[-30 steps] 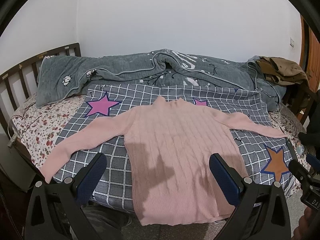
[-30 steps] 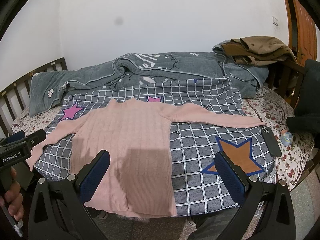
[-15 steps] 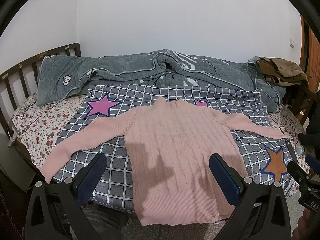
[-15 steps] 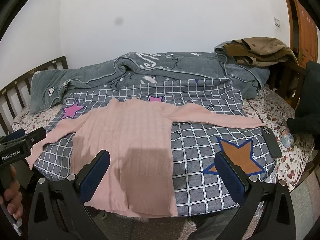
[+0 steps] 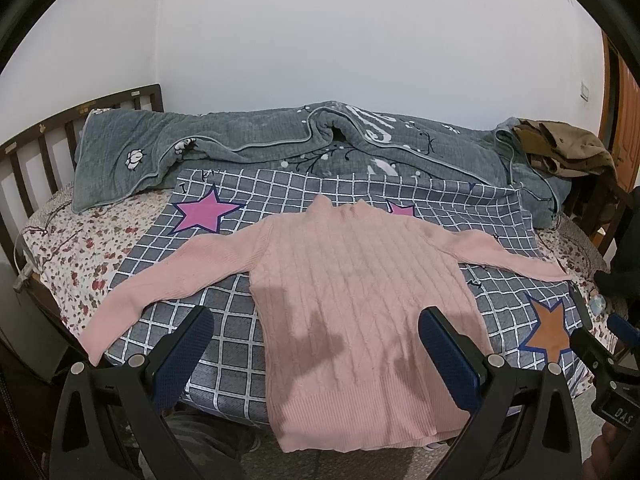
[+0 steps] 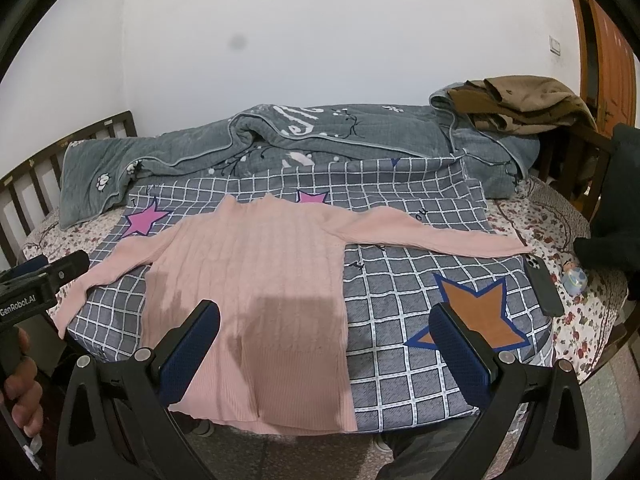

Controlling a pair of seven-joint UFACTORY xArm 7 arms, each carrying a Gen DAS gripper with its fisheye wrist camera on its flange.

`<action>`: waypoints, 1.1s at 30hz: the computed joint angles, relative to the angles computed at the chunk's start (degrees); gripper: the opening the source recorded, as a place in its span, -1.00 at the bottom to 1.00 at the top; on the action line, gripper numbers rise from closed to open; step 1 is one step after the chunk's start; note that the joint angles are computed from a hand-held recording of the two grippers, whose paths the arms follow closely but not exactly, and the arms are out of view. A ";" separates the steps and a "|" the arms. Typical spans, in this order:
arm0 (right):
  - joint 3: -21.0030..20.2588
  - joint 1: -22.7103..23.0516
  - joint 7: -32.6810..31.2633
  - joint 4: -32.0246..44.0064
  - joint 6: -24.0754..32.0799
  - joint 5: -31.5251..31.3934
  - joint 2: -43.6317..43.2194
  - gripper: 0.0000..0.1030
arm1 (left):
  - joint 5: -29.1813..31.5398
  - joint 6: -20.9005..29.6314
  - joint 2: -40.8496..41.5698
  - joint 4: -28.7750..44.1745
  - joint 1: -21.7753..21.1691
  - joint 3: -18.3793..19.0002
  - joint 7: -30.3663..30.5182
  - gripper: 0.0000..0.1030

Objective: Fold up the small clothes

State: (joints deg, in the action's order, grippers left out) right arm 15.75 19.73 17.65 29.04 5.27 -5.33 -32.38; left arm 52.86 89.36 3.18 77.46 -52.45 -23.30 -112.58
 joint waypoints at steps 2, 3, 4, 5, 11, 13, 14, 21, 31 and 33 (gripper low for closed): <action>0.18 -0.12 -0.07 -0.18 -0.20 -0.24 -0.16 0.99 | 0.13 -0.34 -0.35 -0.33 0.04 0.03 -0.38 1.00; 0.38 -0.27 -0.02 -0.27 -0.39 -0.37 -0.19 0.99 | 0.16 -0.83 -0.83 -0.84 0.17 0.04 -0.72 1.00; 0.71 -0.57 0.10 -0.37 -0.68 -0.57 -0.21 0.99 | 0.18 -1.38 -1.25 -1.38 0.34 -0.02 -1.18 1.00; 1.27 -1.10 0.41 -0.50 -0.97 -0.81 -0.30 0.99 | 0.00 -2.00 -2.13 -2.41 0.58 -0.10 -1.71 1.00; 3.78 -3.09 1.89 -0.32 -1.38 -2.29 -0.12 0.99 | -0.02 -4.75 -4.65 -6.61 2.85 -1.08 -4.12 1.00; 4.14 -3.28 2.24 -0.22 -1.77 -2.70 0.34 0.99 | 0.22 -5.09 -5.18 -7.88 3.47 -1.46 -4.77 1.00; 4.41 -3.49 2.40 -0.05 -2.00 -2.96 0.76 0.99 | 0.25 -5.35 -5.57 -8.65 3.76 -1.61 -4.94 1.00; 12.03 -11.04 6.11 0.51 -6.38 -6.41 3.62 0.99 | 0.28 -10.33 -8.86 -15.35 6.42 -1.96 -8.11 1.00; 25.55 -24.13 7.90 6.82 -10.47 -12.41 16.78 0.83 | -1.86 -27.18 -18.97 -34.88 13.87 -1.42 -18.97 0.98; 22.87 -21.09 6.22 8.00 -10.94 -12.85 20.58 0.78 | -2.92 -32.13 -22.48 -40.18 15.65 -0.71 -21.96 0.94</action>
State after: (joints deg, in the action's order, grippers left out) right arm 38.62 -1.36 23.87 37.04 -5.67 -18.18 -11.80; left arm 49.94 57.23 -19.29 37.27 -36.79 -24.01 -134.54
